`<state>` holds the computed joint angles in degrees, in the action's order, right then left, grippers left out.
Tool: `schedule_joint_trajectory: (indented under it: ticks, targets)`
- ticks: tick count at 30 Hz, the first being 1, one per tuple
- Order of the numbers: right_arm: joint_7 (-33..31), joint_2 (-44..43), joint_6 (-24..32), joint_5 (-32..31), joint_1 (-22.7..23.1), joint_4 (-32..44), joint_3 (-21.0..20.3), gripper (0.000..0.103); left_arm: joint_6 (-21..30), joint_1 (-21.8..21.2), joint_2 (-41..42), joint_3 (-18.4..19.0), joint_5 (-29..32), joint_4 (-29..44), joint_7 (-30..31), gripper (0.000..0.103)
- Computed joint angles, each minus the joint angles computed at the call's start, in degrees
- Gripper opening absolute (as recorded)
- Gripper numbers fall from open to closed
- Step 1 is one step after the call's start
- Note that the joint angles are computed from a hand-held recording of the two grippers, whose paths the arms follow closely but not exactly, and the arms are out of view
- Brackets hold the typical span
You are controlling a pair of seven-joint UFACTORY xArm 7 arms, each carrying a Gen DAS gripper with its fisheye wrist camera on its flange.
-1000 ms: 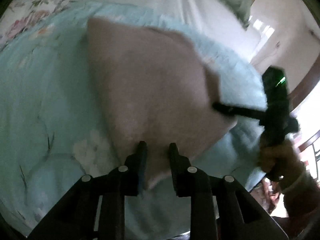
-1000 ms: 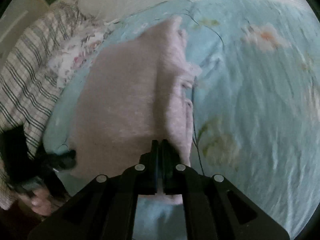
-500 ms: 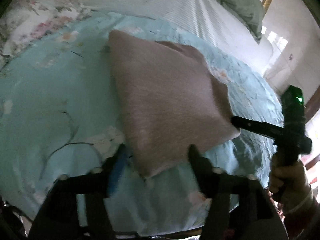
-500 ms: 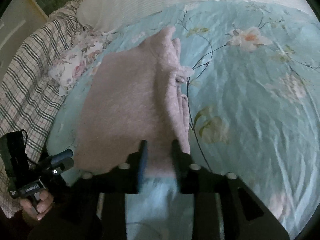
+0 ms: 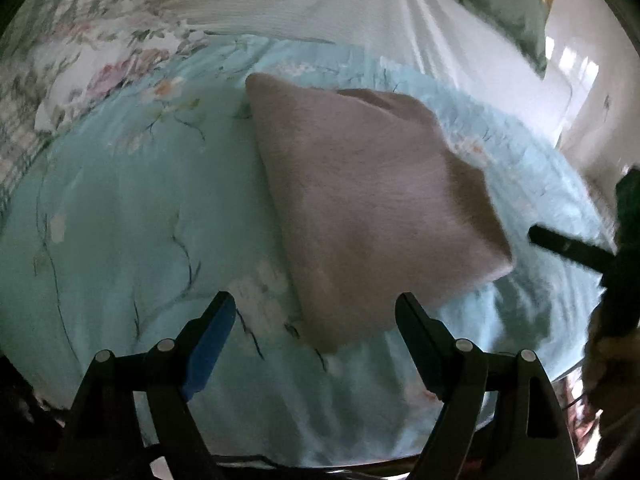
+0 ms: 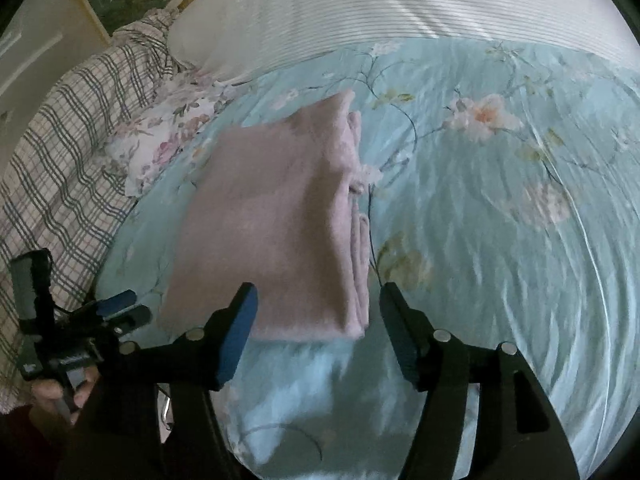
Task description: Fold small clothes
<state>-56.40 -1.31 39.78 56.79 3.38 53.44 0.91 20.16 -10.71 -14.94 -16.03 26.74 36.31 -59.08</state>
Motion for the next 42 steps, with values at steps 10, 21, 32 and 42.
schedule_joint_trajectory:
  ticks: [10,21,32,42]
  targets:
    - [9.1,2.3,0.4,-10.1,0.4,6.2,1.9,0.093,11.7,-1.1,0.8,2.0,-2.2,7.1,6.1,0.083]
    - [-4.6,-7.4,-4.5,-0.5,3.8,-4.6,0.2,0.093,11.9,-0.1,-4.1,-1.8,17.1,1.0,-15.0,0.083]
    - [-5.6,-19.4,-5.7,-3.8,7.6,-16.9,-5.1,0.099,18.5,-4.8,-9.0,-6.1,7.8,-0.1,-8.9,0.087]
    - [-2.3,-23.3,-3.3,-7.7,9.7,-17.5,-7.9,0.099,25.5,-7.0,-8.3,-6.4,7.8,3.2,-6.4,0.087]
